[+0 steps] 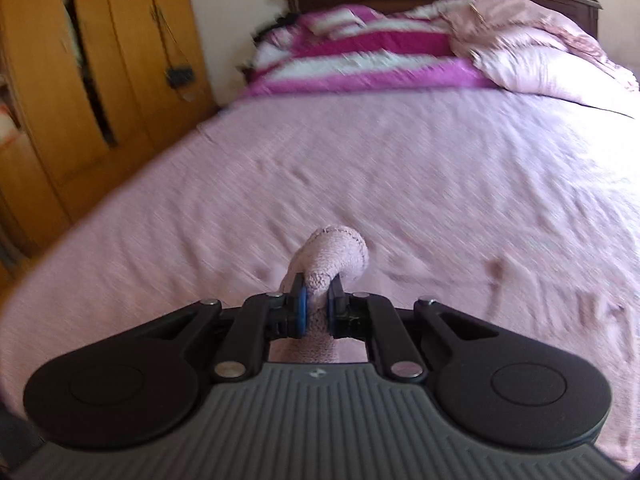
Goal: Fold small clothes
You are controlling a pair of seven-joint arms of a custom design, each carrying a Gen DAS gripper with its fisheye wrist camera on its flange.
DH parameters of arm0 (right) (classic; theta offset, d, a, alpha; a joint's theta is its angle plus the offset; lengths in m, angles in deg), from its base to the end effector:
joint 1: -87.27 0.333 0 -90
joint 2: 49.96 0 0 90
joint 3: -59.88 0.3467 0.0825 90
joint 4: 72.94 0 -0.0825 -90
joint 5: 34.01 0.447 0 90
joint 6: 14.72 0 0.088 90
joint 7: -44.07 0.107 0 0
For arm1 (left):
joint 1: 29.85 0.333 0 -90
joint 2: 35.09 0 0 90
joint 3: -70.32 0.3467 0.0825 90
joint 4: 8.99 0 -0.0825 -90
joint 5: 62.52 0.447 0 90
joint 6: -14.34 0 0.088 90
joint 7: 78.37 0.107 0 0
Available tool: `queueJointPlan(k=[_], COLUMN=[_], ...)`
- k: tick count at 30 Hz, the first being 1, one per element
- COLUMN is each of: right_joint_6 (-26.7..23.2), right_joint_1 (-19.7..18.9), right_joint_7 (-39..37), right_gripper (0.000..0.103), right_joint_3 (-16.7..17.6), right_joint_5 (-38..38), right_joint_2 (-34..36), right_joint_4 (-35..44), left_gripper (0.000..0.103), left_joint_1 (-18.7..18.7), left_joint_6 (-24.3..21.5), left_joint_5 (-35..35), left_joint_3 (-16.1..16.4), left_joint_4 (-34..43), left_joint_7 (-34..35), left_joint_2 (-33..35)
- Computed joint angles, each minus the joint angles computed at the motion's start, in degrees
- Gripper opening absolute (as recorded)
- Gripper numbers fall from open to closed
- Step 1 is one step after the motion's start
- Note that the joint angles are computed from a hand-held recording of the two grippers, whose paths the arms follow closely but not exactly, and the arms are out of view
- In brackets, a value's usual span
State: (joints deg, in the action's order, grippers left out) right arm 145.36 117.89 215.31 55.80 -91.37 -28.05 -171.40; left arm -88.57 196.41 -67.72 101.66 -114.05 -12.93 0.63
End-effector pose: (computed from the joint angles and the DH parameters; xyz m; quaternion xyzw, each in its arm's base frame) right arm 0.6581 0.3793 0.4242 -0.6057 0.6677 -0.2681 0.3397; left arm 0.6475 -0.3914 0.3083 -0.5867 0.6996 -0.3361 0.2308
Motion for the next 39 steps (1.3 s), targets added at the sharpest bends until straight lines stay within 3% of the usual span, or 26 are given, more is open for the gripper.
queueJointPlan(k=[4, 6, 7, 8, 10, 16, 20, 25, 29, 33, 39], right_joint_6=[-4.7, -5.8, -5.5, -5.6, -6.7, -9.2, -5.6, 0.8, 1.6, 4.3, 5.7], right_joint_1=[-0.5, -0.1, 0.2, 1.3, 2.5, 4.4, 2.8, 1.1, 2.9, 4.5, 6.8], right_joint_7=[-4.2, -3.4, -2.3, 0.1, 3.3, 14.5, 17.2, 7.1, 0.0, -0.7, -3.6], right_gripper=[0.012, 0.022, 0.035, 0.046, 0.056, 0.068, 0.071, 0.071, 0.072, 0.074, 0.076], right_joint_3=[0.4, -0.1, -0.6, -1.5, -2.4, -1.7, 1.5, 4.4, 4.0, 1.7, -1.3], right_joint_5=[1.7, 1.4, 0.3, -2.1, -6.4, -22.6, -27.4, -23.5, -19.3, -16.8, -15.6], right_joint_2=[2.3, 3.2, 3.1, 2.9, 2.6, -1.1, -2.3, 1.6, 5.1, 7.4, 9.9], right_joint_4=[-1.3, -2.6, -3.3, -4.1, -4.9, -7.8, -8.2, -4.9, -1.8, 0.3, 2.7], left_gripper=[0.067, 0.068, 0.068, 0.068, 0.068, 0.066, 0.066, 0.066, 0.066, 0.066, 0.066], left_joint_1=[-1.6, -1.9, -2.0, -2.0, -1.8, -0.1, -0.9, -2.7, -1.8, -4.1, -2.4], left_joint_6=[-0.6, -0.7, -0.8, -0.8, -1.0, -2.4, -1.9, -1.5, -0.5, -0.5, -1.0], left_joint_5=[0.5, 1.0, 1.2, 1.3, 1.6, 4.0, 6.3, 8.1, 7.8, 7.0, 6.8], left_joint_3=[1.7, 2.1, 2.2, 2.1, 2.0, -0.2, 0.5, 2.8, 2.0, 4.5, 2.8], left_joint_4=[0.0, 0.1, 0.1, 0.1, 0.1, -1.9, -4.3, -6.3, -7.8, -8.4, -8.3], left_joint_7=[-0.6, -0.9, -1.1, -1.2, -1.4, -2.9, -5.1, -7.4, -8.0, -8.3, -8.4], left_joint_2=[0.4, 0.6, 0.6, 0.6, 0.4, -3.1, -5.1, -6.4, -7.7, -7.4, -7.5])
